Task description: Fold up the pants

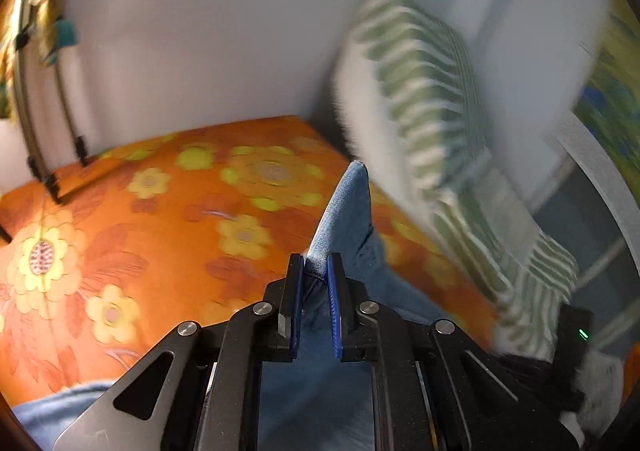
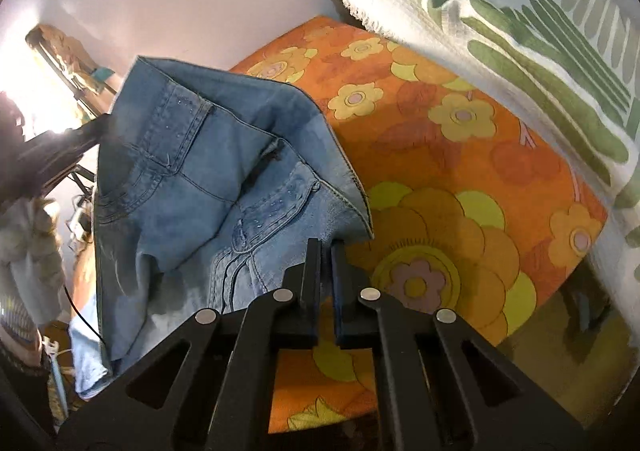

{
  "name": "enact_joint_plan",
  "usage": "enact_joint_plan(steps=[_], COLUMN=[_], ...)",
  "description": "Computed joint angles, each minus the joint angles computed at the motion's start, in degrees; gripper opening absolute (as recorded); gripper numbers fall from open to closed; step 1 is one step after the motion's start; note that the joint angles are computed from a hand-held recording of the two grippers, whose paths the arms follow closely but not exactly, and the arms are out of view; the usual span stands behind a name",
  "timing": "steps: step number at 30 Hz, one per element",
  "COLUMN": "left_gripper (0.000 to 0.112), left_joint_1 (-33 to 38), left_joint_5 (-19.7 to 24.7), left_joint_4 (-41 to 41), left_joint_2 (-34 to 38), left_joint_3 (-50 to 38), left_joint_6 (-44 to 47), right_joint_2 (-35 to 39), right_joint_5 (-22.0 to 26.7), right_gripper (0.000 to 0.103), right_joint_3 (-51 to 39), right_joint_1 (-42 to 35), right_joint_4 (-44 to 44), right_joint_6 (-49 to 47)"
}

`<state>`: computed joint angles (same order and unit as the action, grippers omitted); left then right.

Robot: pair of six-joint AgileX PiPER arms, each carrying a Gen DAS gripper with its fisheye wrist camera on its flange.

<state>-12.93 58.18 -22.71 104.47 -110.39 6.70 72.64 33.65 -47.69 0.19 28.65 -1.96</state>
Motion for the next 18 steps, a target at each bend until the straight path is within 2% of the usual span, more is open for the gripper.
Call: enact_joint_plan(steps=[4, 7, 9, 11, 13, 14, 16, 18], left_gripper=[0.010, 0.010, 0.010, 0.010, 0.010, 0.010, 0.010, 0.011], left_joint_1=[-6.6, -11.7, -15.5, -17.7, -19.2, -19.2, -19.6, -19.7], left_joint_5=[-1.6, -3.7, -5.6, -6.8, -8.2, -8.4, -8.8, -8.3], left_joint_4=[-0.7, -1.7, -0.7, 0.7, 1.3, 0.9, -0.1, -0.5], left_joint_2=[-5.2, -7.1, -7.5, -7.6, -7.1, -7.2, -6.8, -6.9], left_joint_3=[8.2, 14.4, 18.2, 20.4, 22.5, 23.3, 24.4, 25.1], left_joint_6=[1.5, 1.4, 1.0, 0.3, -0.3, -0.3, 0.0, 0.6], right_joint_2=[-0.4, -2.2, -4.1, -3.8, -2.1, -1.1, 0.9, 0.8], right_joint_5=[3.2, 4.6, 7.2, 13.5, 19.6, 22.2, 26.3, 27.1], right_gripper=[0.005, 0.006, 0.008, 0.020, 0.051, 0.055, 0.056, 0.056], right_joint_3=[2.1, 2.9, 3.8, 4.1, 3.9, 3.6, 2.9, 3.5], right_joint_1=[-5.6, -10.2, -16.6, -24.8, -30.3, -31.7, -32.4, -31.1], right_joint_4=[11.0, 12.3, 17.8, 25.7, 30.5, 31.8, 32.7, 32.7], right_joint_6=[-11.3, -13.8, -19.9, -27.6, -32.6, -34.2, -35.5, -35.1])
